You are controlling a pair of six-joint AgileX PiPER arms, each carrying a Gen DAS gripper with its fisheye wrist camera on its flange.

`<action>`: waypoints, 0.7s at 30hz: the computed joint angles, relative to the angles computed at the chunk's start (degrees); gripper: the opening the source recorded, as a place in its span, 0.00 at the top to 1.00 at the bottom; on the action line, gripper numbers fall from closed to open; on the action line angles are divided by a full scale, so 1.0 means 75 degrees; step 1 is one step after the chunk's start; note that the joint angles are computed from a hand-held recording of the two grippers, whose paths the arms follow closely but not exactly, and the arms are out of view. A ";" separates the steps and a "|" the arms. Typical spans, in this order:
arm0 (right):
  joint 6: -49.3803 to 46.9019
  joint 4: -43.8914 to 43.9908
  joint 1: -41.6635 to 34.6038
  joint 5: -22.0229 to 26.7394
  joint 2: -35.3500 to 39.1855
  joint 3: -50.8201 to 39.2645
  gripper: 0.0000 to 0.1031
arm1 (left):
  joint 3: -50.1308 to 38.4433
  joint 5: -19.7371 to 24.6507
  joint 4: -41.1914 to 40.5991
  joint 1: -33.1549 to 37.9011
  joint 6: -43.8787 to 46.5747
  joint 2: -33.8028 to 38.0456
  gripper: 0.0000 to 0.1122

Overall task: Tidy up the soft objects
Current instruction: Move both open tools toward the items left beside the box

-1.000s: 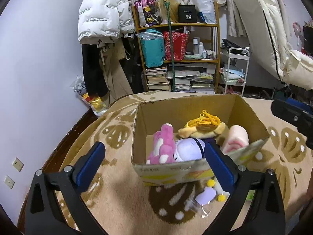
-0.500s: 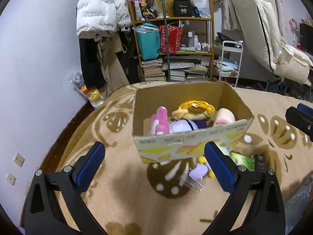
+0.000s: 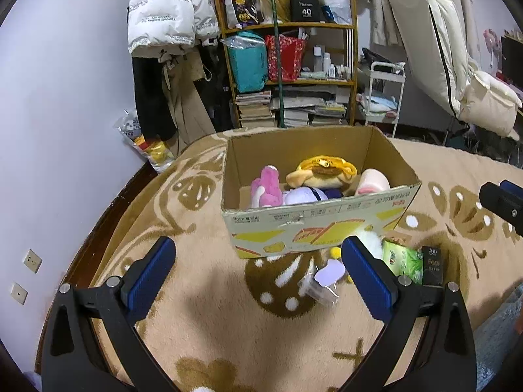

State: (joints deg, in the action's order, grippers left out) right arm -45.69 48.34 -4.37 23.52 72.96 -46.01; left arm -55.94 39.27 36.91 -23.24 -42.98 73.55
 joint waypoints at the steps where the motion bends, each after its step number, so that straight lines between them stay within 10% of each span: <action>1: 0.0090 -0.0102 0.0001 -0.0010 0.0049 -0.0016 0.02 | -0.0024 -0.0011 -0.0077 0.0020 0.0074 0.0063 0.11; 21: 0.2430 -0.1507 -0.0675 0.1198 0.2158 -0.1131 0.10 | -0.0585 -0.0229 -0.1721 0.0238 0.1855 0.1510 0.11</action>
